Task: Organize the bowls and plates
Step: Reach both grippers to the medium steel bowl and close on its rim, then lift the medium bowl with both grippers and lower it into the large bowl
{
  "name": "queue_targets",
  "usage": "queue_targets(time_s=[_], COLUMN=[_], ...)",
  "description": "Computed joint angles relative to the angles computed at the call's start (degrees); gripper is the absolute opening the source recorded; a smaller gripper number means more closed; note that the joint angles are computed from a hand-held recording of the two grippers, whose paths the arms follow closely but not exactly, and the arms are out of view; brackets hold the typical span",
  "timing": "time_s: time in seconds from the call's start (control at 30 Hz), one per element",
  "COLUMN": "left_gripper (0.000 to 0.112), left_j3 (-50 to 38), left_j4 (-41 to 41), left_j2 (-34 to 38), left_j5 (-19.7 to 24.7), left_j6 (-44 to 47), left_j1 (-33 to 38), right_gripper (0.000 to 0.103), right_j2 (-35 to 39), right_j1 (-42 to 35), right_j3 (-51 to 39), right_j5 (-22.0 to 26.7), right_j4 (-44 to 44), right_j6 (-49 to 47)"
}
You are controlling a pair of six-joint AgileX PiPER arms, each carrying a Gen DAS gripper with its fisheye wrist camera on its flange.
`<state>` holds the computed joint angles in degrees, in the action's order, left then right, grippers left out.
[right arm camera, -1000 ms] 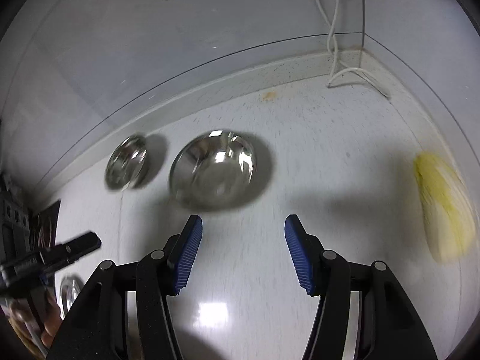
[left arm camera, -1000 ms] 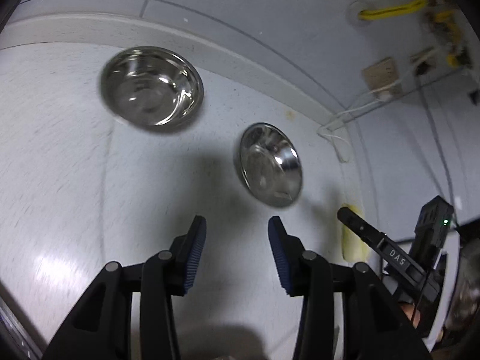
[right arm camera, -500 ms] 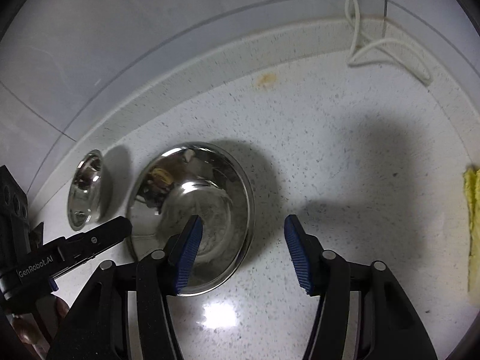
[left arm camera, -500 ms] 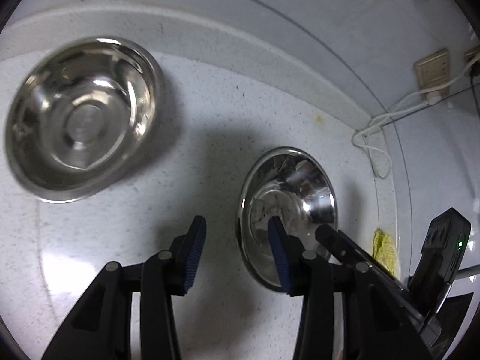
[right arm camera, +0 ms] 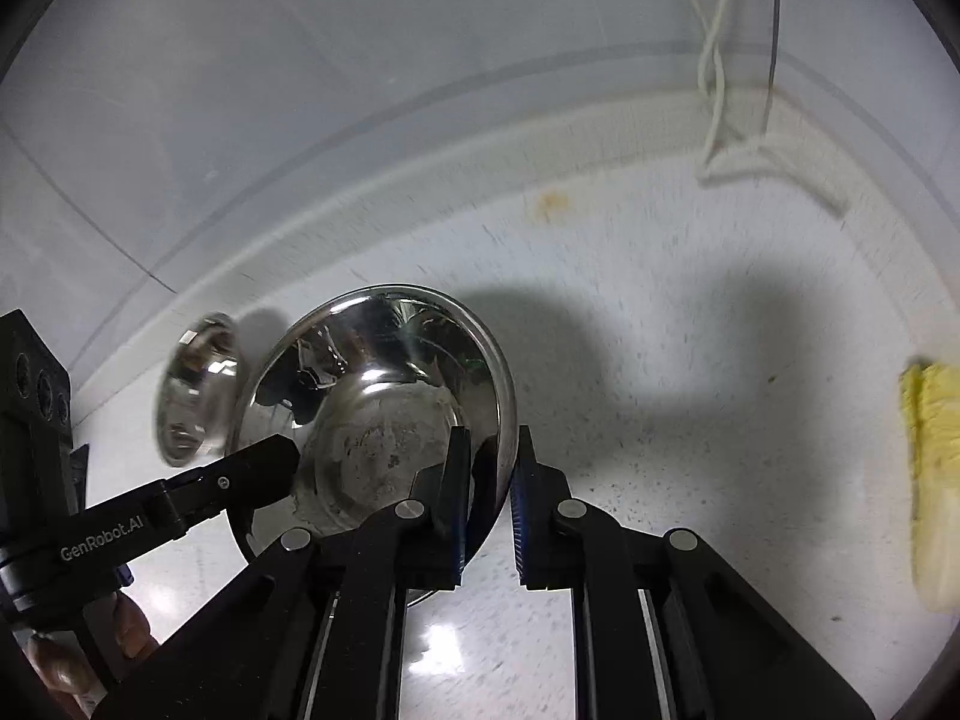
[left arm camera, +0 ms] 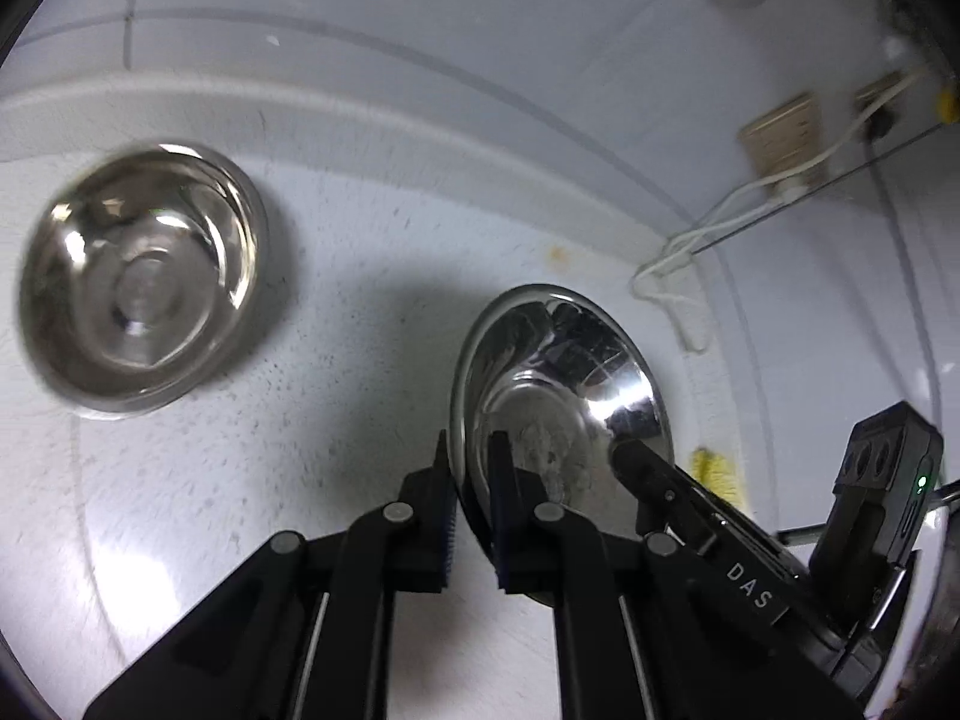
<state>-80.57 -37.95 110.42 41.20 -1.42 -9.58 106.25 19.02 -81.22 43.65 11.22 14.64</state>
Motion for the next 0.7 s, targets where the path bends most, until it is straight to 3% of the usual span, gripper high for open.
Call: queue_targets(time_s=[0.27, 0.4, 0.7], left_gripper=[0.009, 0.008, 0.008], left_j3=[6.34, 9.03, 16.62], left_j4=[2.8, 3.22, 5.93], left_j2=[-20.21, -32.0, -52.68], left_j5=[6.48, 12.88, 21.94], left_j6=[-5.88, -8.33, -15.32], left_j1=[0.69, 2.67, 1.04], right_gripper=[0.011, 0.011, 0.011], right_j2=[-15.67, -24.24, -37.03], right_j1=[5.52, 11.64, 36.02], right_j3=[1.21, 1.44, 3.05], right_j5=[4.83, 8.09, 19.32], right_j4=[-5.21, -11.26, -30.46], right_j6=[7.87, 15.63, 39.07])
